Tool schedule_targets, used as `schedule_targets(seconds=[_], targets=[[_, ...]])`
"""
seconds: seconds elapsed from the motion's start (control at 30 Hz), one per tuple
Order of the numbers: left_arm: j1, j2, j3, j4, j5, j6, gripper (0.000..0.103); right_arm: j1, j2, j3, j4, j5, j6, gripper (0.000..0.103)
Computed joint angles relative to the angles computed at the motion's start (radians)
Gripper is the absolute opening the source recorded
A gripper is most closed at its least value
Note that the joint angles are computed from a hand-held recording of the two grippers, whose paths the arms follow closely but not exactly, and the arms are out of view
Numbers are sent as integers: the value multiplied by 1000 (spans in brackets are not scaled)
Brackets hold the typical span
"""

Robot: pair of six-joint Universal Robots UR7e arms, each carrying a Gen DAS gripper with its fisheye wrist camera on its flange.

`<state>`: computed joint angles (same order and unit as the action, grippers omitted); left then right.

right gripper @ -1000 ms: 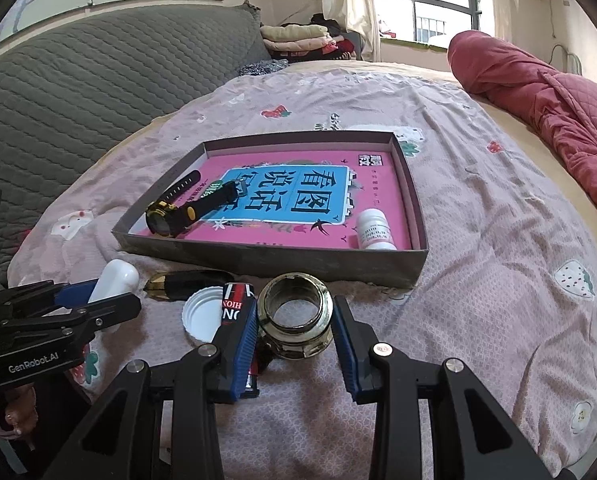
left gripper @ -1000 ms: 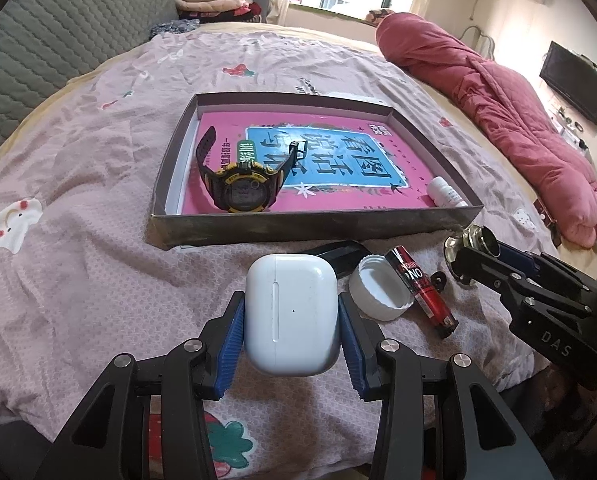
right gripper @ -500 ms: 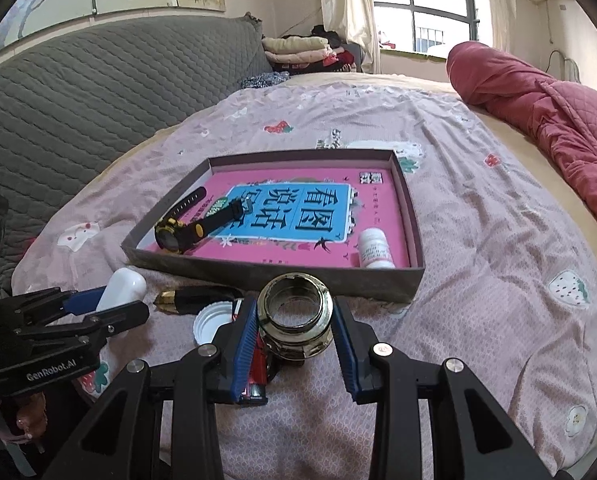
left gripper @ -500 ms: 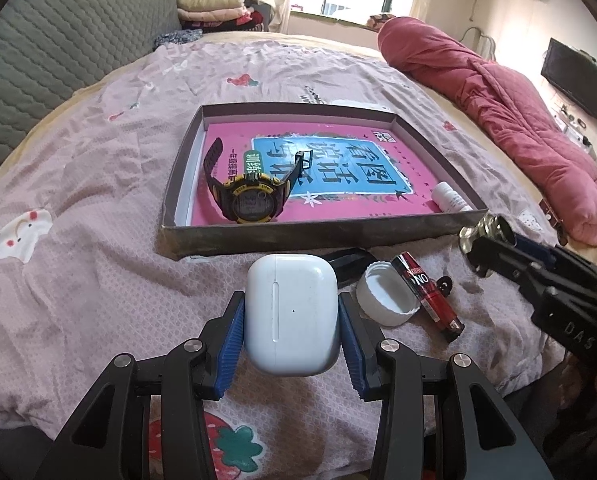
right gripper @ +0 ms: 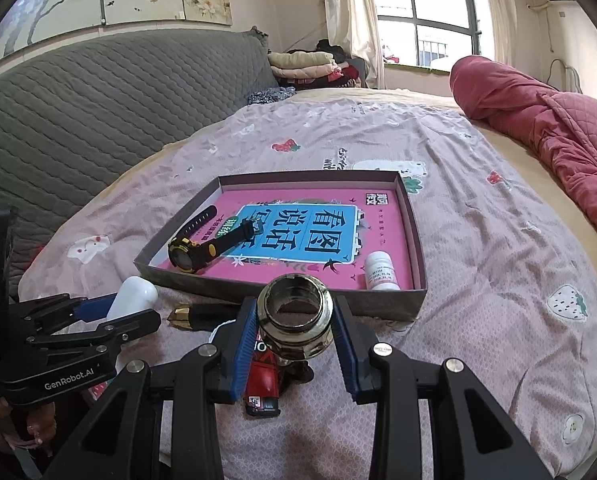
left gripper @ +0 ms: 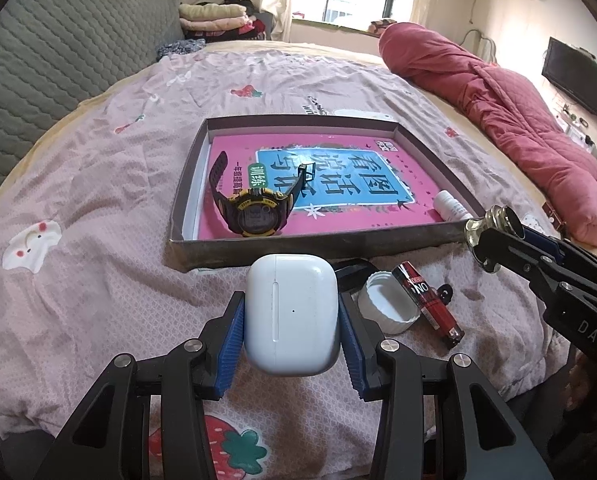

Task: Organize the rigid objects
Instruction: 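Carry the earbud case with the left gripper over the tray while the right carries the ring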

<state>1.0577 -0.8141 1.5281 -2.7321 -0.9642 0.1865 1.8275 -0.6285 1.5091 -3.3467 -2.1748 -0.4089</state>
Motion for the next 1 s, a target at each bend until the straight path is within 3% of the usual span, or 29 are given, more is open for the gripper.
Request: schedule_targets(seconds=[1.0], targets=[[-11,15,-44,-17,-7,-22,46,-2,-3,-2,-64,34,-21,37]])
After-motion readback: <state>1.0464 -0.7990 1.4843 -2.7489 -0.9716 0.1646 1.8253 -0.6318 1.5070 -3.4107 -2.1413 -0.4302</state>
